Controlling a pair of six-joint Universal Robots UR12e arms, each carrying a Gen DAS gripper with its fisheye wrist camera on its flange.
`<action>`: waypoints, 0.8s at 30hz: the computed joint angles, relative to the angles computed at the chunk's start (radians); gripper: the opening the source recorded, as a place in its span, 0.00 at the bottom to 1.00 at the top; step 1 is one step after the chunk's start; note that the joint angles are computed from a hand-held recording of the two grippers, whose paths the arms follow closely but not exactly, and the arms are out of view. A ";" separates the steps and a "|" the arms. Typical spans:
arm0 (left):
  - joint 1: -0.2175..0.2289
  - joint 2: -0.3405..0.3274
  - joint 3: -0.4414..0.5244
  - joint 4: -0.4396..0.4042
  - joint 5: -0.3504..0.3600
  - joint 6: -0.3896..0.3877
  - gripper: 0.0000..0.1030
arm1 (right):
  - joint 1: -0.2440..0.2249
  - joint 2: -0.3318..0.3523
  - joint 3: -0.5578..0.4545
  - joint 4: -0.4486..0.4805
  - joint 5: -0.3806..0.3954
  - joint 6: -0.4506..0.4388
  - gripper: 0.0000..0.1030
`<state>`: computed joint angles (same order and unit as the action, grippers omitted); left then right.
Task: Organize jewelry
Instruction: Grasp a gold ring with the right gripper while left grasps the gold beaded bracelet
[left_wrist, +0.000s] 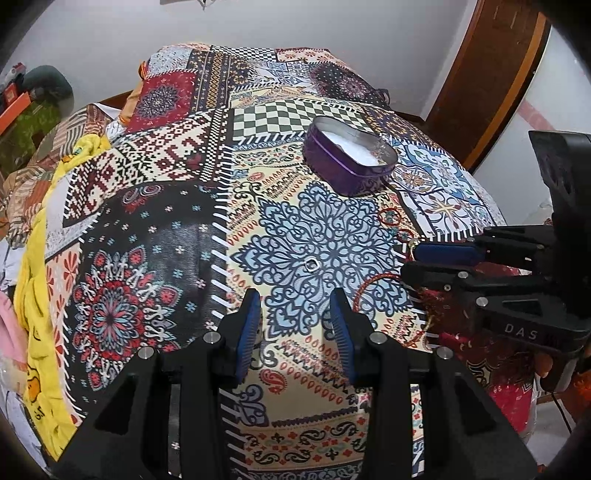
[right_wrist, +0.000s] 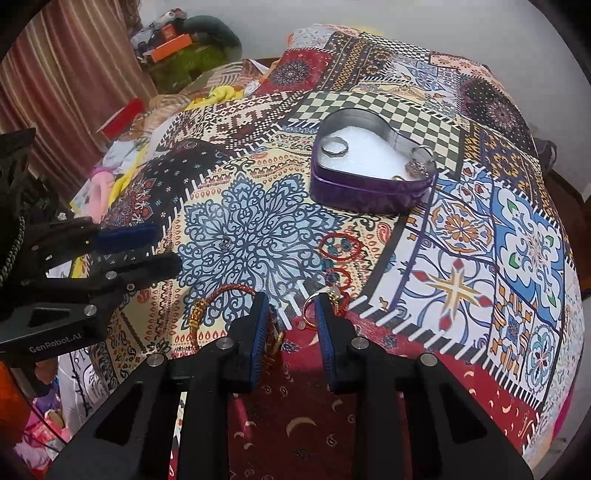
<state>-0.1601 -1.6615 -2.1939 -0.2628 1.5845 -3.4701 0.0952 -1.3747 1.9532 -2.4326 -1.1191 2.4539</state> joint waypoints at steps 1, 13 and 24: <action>0.001 -0.001 0.000 0.000 -0.005 0.001 0.37 | -0.002 -0.001 0.002 -0.003 -0.001 0.003 0.23; -0.013 -0.032 0.013 0.024 -0.060 0.016 0.37 | -0.028 -0.008 0.009 -0.016 0.010 0.027 0.23; -0.015 -0.061 0.024 0.050 -0.090 -0.003 0.22 | -0.027 0.002 0.005 -0.039 -0.010 0.033 0.23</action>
<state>-0.1755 -1.7226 -2.1697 -0.2124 1.4945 -3.4727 0.0683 -1.3729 1.9581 -2.4711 -1.1288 2.4869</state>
